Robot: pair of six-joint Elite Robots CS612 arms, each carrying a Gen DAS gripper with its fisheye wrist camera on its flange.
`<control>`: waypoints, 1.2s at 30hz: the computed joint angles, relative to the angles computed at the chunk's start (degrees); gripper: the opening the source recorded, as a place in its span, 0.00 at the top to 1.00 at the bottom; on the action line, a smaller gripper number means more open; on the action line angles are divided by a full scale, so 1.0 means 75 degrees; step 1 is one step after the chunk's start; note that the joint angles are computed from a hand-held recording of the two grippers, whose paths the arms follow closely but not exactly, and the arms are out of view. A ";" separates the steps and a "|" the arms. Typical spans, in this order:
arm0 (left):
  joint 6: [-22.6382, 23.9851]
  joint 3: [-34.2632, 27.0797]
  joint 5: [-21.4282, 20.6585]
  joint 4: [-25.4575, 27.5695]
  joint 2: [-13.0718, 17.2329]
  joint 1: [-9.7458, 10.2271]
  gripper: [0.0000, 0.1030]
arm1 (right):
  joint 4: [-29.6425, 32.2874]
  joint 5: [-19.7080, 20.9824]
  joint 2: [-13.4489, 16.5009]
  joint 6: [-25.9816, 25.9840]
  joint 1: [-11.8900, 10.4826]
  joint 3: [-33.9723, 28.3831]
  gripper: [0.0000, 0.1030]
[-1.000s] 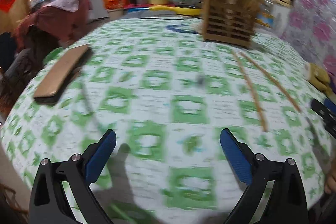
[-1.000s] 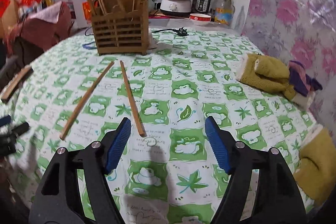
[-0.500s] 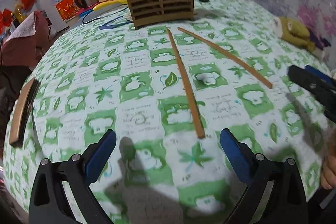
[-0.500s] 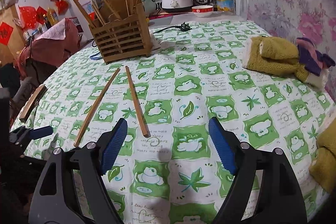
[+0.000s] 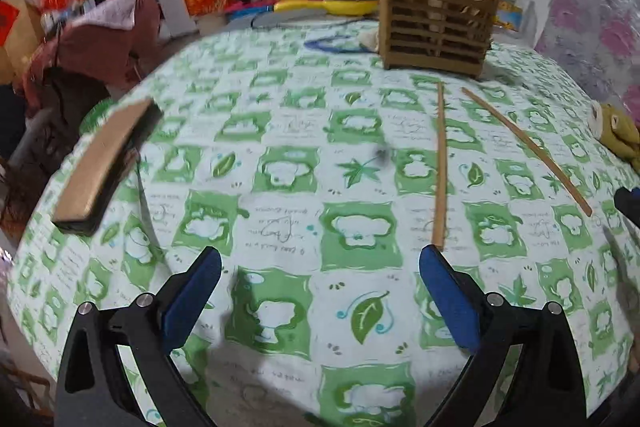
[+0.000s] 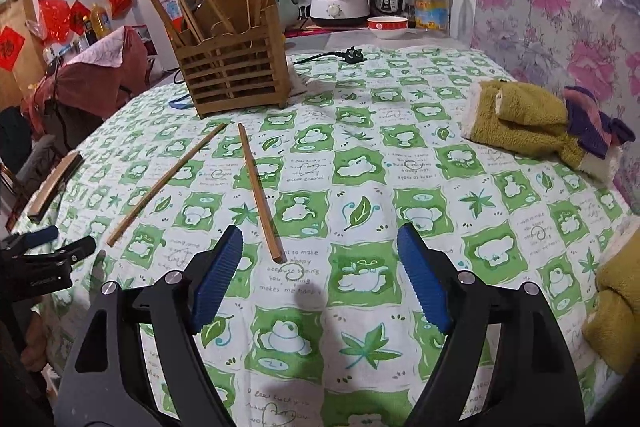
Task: Organize utensils
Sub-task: 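Lower both open tools over the two loose chopsticks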
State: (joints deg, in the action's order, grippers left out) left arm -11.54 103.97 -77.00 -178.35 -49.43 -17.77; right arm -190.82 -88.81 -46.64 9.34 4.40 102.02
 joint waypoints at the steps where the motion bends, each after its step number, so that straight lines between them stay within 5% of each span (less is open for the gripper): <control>1: 0.0091 0.0050 0.0091 -0.0139 -0.0002 -0.0061 0.05 | -0.0001 -0.0047 0.0003 -0.0071 0.0020 -0.0008 0.25; 9: 0.0433 -0.0008 -0.0101 -0.0051 -0.0011 -0.0156 0.05 | -0.0140 -0.0328 0.0023 -0.0573 0.0150 -0.0023 0.25; 36: 0.0843 -0.0210 -0.0080 0.0168 0.0067 -0.0263 0.05 | 0.0470 0.0330 0.0019 -0.0475 0.0015 -0.0154 0.22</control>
